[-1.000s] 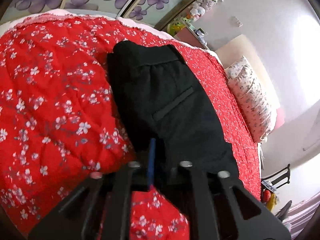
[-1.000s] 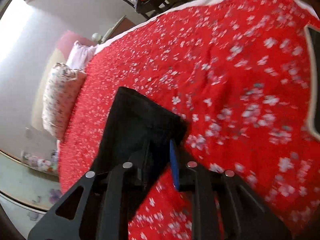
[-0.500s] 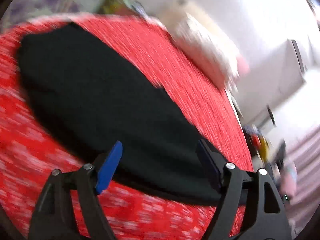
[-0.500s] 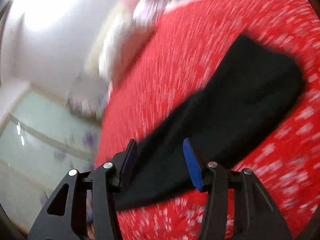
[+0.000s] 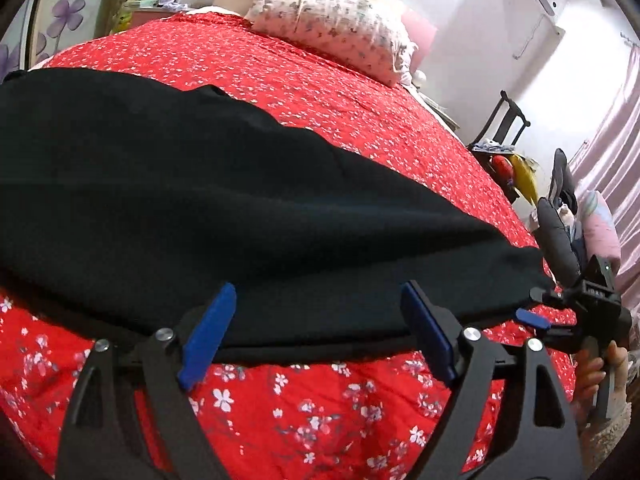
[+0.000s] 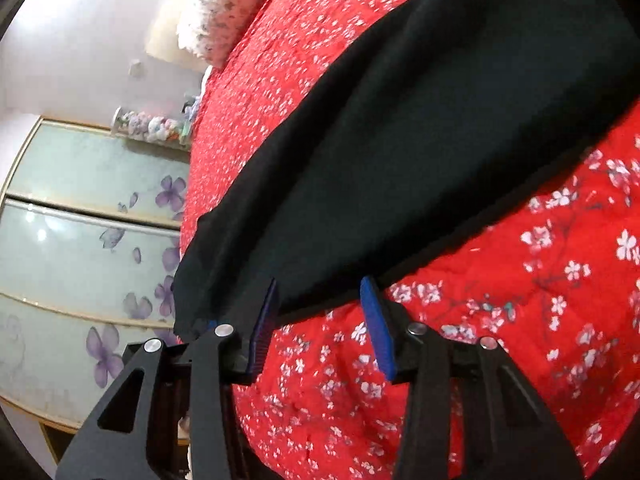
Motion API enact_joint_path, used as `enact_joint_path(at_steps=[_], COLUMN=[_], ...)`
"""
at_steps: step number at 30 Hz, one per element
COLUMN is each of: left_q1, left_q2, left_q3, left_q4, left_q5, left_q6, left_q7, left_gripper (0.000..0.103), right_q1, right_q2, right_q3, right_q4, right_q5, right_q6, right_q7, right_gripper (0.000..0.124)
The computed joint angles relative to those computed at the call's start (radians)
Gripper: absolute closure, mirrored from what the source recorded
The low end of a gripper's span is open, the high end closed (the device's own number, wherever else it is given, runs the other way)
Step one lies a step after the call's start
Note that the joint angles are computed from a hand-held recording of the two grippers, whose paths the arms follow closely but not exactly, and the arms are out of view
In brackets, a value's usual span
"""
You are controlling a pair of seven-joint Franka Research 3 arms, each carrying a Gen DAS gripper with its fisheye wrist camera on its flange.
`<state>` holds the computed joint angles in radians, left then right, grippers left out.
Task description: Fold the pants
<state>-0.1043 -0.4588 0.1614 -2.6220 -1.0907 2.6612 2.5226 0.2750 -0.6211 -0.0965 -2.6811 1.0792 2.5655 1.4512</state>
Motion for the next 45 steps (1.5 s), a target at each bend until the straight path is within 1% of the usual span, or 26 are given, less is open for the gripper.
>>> enact_joint_path(at_steps=[2, 4, 6, 8, 11, 14, 16, 18, 19, 21, 22, 24, 25, 26, 27, 28, 29, 31, 32, 34, 35, 40, 42, 43, 44, 45], left_q1=[0.002, 0.004, 0.011, 0.013, 0.013, 0.011, 0.022, 0.038, 0.046, 0.060, 0.063, 0.066, 0.064, 0.059, 0.056, 0.055, 0.055, 0.060, 0.065, 0.072, 0.071, 0.050, 0.039, 0.035, 0.032, 0.031], left_q2=[0.000, 0.000, -0.005, -0.008, -0.011, -0.019, -0.020, -0.021, -0.020, -0.027, -0.035, -0.065, -0.083, -0.104, -0.115, -0.119, -0.115, -0.081, -0.063, -0.020, -0.006, -0.005, 0.000, 0.000, 0.002, 0.004], left_q3=[0.013, 0.019, 0.007, -0.002, -0.005, 0.020, 0.032, 0.036, 0.031, 0.020, 0.018, 0.002, -0.004, -0.011, -0.016, -0.022, -0.034, -0.049, -0.051, -0.048, -0.044, -0.056, -0.050, -0.047, -0.040, -0.038], left_q4=[0.005, 0.006, 0.000, -0.005, -0.008, -0.004, 0.003, 0.008, 0.010, 0.009, 0.005, -0.010, -0.020, -0.030, -0.035, -0.036, -0.034, -0.014, -0.005, 0.017, 0.021, 0.010, 0.009, 0.008, 0.008, 0.009], left_q5=[-0.014, -0.038, -0.043, -0.045, -0.049, -0.080, -0.104, -0.127, -0.136, -0.160, -0.177, -0.212, -0.230, -0.253, -0.266, -0.268, -0.268, -0.229, -0.196, -0.129, -0.117, -0.110, -0.109, -0.109, -0.112, -0.111], left_q6=[-0.022, -0.036, -0.032, -0.023, -0.018, -0.057, -0.099, -0.137, -0.147, -0.156, -0.162, -0.147, -0.138, -0.124, -0.116, -0.110, -0.092, -0.080, -0.087, -0.114, -0.117, -0.060, -0.052, -0.051, -0.055, -0.057], left_q7=[-0.002, 0.007, 0.014, 0.026, 0.027, 0.039, 0.048, 0.056, 0.058, 0.063, 0.078, 0.123, 0.153, 0.192, 0.219, 0.229, 0.232, 0.177, 0.135, 0.047, 0.034, 0.066, 0.074, 0.076, 0.083, 0.085], left_gripper=[0.018, 0.018, 0.017, 0.016, 0.014, 0.014, 0.014, 0.014, 0.014, 0.014, 0.014, 0.014, 0.014, 0.014, 0.012, 0.007, 0.006, 0.006, 0.006, 0.006, 0.006, 0.005, 0.004, 0.004, 0.003, 0.003], right_q1=[-0.009, -0.010, -0.009, -0.003, 0.048, 0.088, 0.044, -0.035, -0.049, -0.037, -0.050, -0.061, -0.073, -0.100, -0.125, -0.169, -0.196, -0.305, -0.349, -0.512, -0.586, -0.766, -0.786, -0.774, -0.754, -0.731], right_q2=[-0.011, -0.010, 0.006, 0.041, 0.039, -0.039, -0.051, -0.025, 0.000, 0.012, 0.005, -0.034, -0.058, -0.090, -0.117, -0.156, -0.174, -0.178, -0.149, -0.062, -0.010, 0.214, 0.260, 0.287, 0.315, 0.323], right_q3=[0.014, 0.004, 0.009, 0.026, -0.001, -0.024, 0.007, 0.044, 0.039, 0.008, 0.003, -0.020, -0.022, -0.006, 0.021, 0.072, 0.103, 0.185, 0.210, 0.297, 0.338, 0.453, 0.461, 0.444, 0.422, 0.391], right_q4=[-0.013, -0.015, -0.017, -0.002, -0.007, -0.029, -0.039, -0.044, -0.039, -0.021, -0.010, -0.001, 0.000, 0.007, 0.004, -0.002, -0.004, 0.008, 0.028, 0.091, 0.129, 0.284, 0.303, 0.313, 0.321, 0.307], right_q5=[0.007, 0.008, 0.011, 0.004, 0.080, 0.149, 0.063, -0.089, -0.139, -0.165, -0.206, -0.254, -0.276, -0.333, -0.377, -0.452, -0.504, -0.642, -0.693, -0.861, -0.940, -1.230, -1.294, -1.294, -1.282, -1.266], right_q6=[0.045, 0.059, 0.087, 0.137, 0.197, 0.222, 0.203, 0.137, 0.097, 0.055, 0.005, -0.091, -0.125, -0.164, -0.160, -0.122, -0.083, 0.045, 0.083, 0.131, 0.136, 0.099, 0.074, 0.062, 0.045, 0.056], right_q7=[0.017, 0.021, 0.032, 0.037, -0.034, -0.149, -0.101, 0.031, 0.061, 0.041, 0.050, 0.032, 0.027, 0.036, 0.048, 0.068, 0.083, 0.154, 0.183, 0.270, 0.312, 0.472, 0.536, 0.537, 0.521, 0.489], right_gripper=[0.079, 0.079, 0.080, 0.101, 0.109, 0.114, 0.119, 0.118, 0.118, 0.118, 0.115, 0.095, 0.079, 0.071, 0.071, 0.071, 0.071, 0.071, 0.071, 0.071, 0.071, 0.071, 0.071, 0.071, 0.075, 0.083])
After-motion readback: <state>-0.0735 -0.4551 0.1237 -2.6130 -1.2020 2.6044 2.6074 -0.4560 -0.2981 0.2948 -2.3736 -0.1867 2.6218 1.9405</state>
